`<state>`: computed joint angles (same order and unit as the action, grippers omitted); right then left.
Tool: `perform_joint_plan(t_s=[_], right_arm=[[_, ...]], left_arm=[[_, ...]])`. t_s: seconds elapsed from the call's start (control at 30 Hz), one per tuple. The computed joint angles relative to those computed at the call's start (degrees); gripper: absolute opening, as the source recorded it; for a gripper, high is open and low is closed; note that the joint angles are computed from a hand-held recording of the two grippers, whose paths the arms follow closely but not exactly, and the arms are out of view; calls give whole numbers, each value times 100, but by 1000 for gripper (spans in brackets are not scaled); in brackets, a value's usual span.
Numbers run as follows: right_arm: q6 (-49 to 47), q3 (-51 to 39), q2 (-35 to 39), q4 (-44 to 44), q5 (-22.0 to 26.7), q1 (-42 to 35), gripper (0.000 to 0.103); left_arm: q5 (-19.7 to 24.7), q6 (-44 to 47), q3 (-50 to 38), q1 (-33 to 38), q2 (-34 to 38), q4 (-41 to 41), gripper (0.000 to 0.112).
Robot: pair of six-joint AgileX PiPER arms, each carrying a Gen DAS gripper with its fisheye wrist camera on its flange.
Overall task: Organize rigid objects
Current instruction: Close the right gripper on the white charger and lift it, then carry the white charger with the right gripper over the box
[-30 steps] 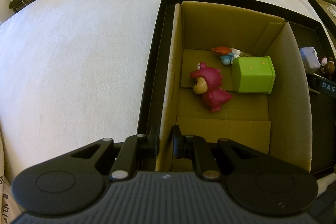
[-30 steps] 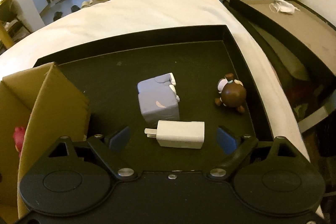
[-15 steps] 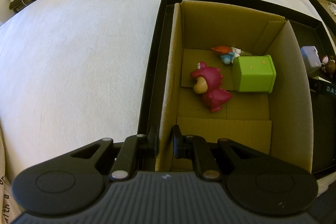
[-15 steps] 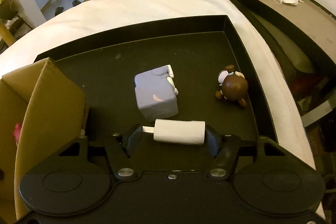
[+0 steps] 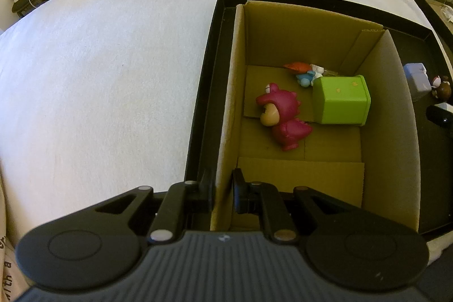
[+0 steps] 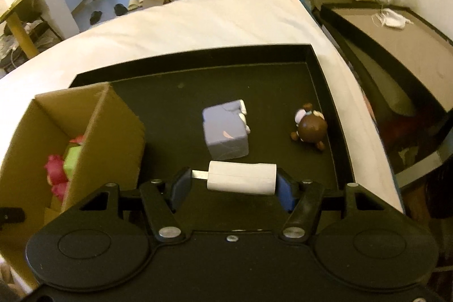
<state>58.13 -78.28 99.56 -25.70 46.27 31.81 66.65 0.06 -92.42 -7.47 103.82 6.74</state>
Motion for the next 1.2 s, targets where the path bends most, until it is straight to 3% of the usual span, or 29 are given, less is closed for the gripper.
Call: perform_joint_plan(t_s=[1.2], right_arm=[[-1143, -1548, 326, -92, 515, 659, 61]], left_arm=[[9, 322, 41, 260, -136, -394, 11]])
